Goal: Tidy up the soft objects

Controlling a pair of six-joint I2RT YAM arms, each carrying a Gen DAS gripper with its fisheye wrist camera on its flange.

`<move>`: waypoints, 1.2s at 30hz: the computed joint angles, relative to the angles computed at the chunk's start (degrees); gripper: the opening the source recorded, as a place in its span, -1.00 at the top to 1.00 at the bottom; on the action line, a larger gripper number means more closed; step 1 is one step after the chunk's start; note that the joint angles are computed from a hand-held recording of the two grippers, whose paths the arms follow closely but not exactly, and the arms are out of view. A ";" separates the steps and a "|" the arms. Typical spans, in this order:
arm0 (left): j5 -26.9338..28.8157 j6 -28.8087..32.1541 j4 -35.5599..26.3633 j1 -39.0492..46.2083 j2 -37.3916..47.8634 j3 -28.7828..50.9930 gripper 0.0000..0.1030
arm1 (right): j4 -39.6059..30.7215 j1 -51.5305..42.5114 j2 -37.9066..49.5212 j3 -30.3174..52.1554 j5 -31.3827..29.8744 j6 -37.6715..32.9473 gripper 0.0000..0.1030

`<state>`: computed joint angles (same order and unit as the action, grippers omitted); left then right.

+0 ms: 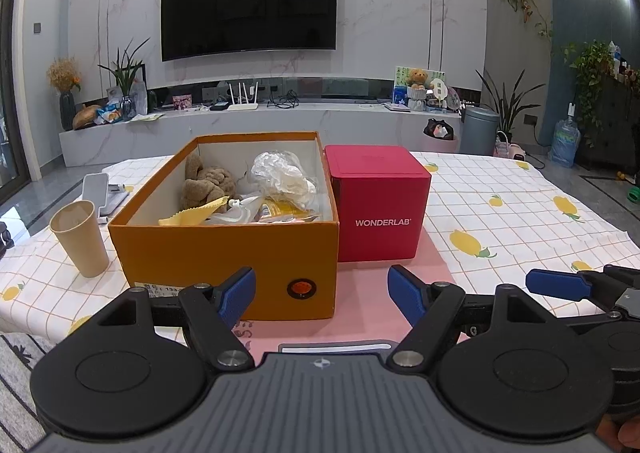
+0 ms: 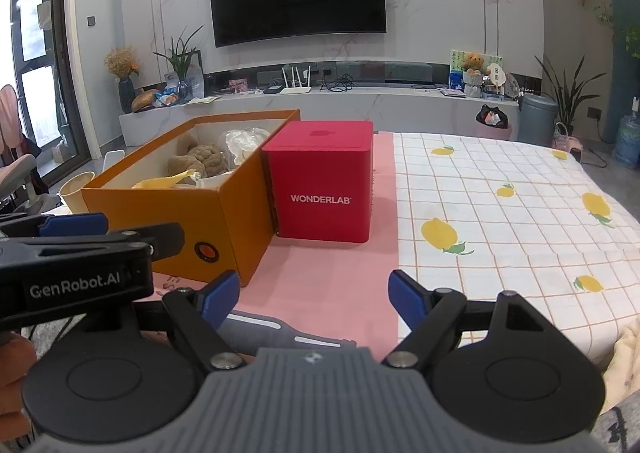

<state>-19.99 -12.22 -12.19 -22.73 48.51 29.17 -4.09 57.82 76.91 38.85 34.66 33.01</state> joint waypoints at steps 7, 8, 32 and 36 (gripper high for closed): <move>0.19 -0.11 -0.09 0.09 -0.12 -0.13 -0.72 | 0.05 -0.11 -0.01 0.01 -0.20 -0.11 -0.54; 0.12 -0.07 -0.09 0.05 -0.05 -0.07 -0.72 | 0.06 -0.08 0.01 0.02 -0.13 -0.09 -0.54; 0.66 -0.25 -0.25 0.22 0.73 0.16 -0.72 | -1.09 -0.14 0.22 0.53 -0.35 -0.23 -0.51; 0.30 -0.80 -0.70 -0.18 1.09 0.60 -0.72 | -1.15 -0.17 0.36 0.65 -0.23 -0.09 -0.51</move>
